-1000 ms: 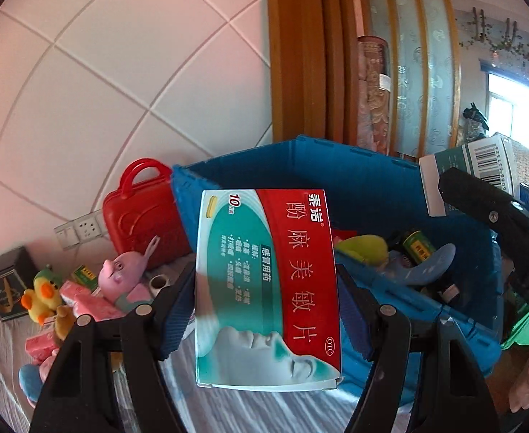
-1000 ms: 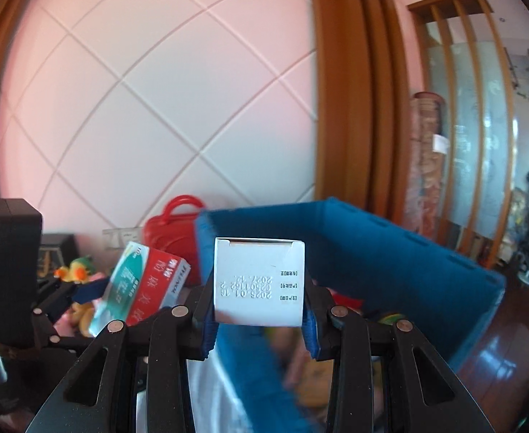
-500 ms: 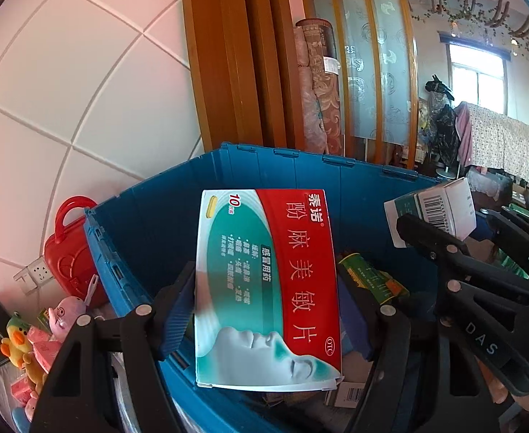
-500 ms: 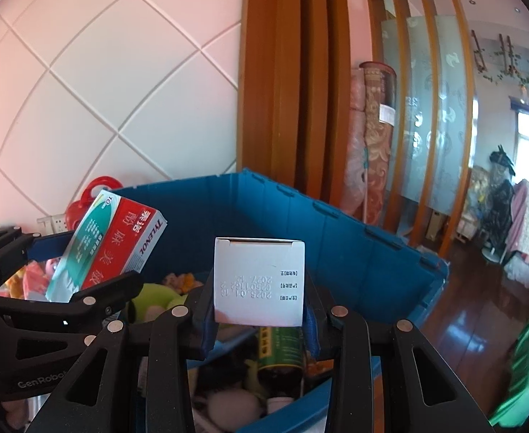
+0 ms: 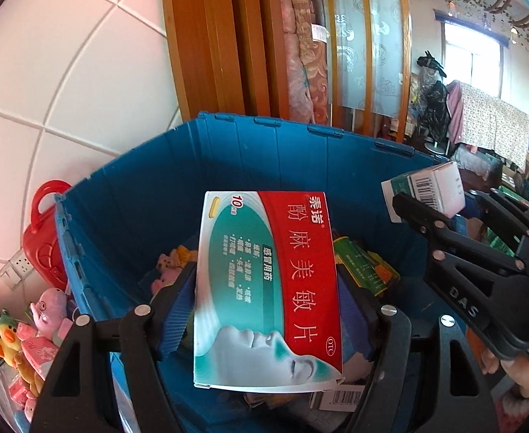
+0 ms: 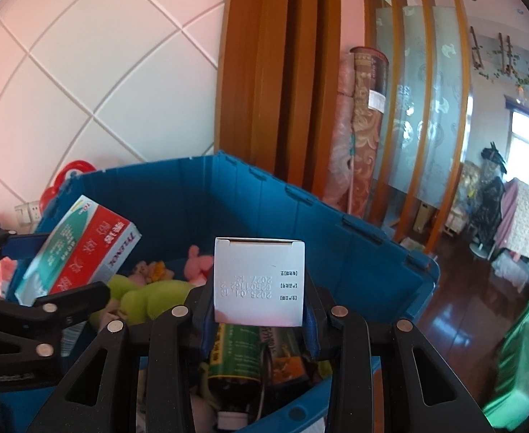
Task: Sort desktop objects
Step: 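Open both grippers to drop the medicine boxes into crate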
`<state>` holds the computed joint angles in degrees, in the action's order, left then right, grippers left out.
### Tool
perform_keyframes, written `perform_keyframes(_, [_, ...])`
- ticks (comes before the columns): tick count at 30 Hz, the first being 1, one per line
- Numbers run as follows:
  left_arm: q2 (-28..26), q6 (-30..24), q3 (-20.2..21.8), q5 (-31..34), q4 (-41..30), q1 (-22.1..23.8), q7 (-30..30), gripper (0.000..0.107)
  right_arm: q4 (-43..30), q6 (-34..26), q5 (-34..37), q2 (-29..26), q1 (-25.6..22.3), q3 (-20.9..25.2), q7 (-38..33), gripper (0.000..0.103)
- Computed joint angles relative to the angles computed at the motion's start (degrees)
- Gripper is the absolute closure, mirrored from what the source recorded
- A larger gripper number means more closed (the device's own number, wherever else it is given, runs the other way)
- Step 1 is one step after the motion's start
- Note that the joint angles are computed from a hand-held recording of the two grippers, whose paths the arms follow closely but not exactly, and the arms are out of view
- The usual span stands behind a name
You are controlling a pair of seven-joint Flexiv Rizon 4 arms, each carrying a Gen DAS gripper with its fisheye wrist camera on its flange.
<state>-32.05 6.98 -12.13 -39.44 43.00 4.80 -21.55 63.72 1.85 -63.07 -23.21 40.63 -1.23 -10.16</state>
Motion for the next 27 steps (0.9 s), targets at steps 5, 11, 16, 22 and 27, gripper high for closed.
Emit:
perform_keyframes(5, [-1.77,-3.87,0.37,2.45,-3.79,-0.56,-1.0,0.034,1.48,-0.23,2.26,0.85,-1.22,0.63,0.73,0.066])
perform_keyframes(11, [-1.5,-5.19,0.94,4.41,-3.69,-0.92,-0.1,0.031,1.6,-0.87,3.9,0.73,-1.75,1.09,0.96,0.063])
perform_keyframes(16, [0.38,-3.33,1.15,4.15,-0.27,-0.77,1.94,0.031,3.12,-0.57,3.24,1.58,-1.85,1.33,2.96,0.023])
perform_keyframes(22, [0.16,-3.33,1.22,3.85,-0.5,-0.75,2.02,0.031,4.3,-0.61,2.51,2.25,-2.02,1.84,4.42,0.007])
perform_keyframes(27, [0.06,-2.87,1.14,3.6,-0.44,-0.73,1.7,0.031,6.23,0.56,2.33,3.47,-2.67,2.51,6.39,0.0])
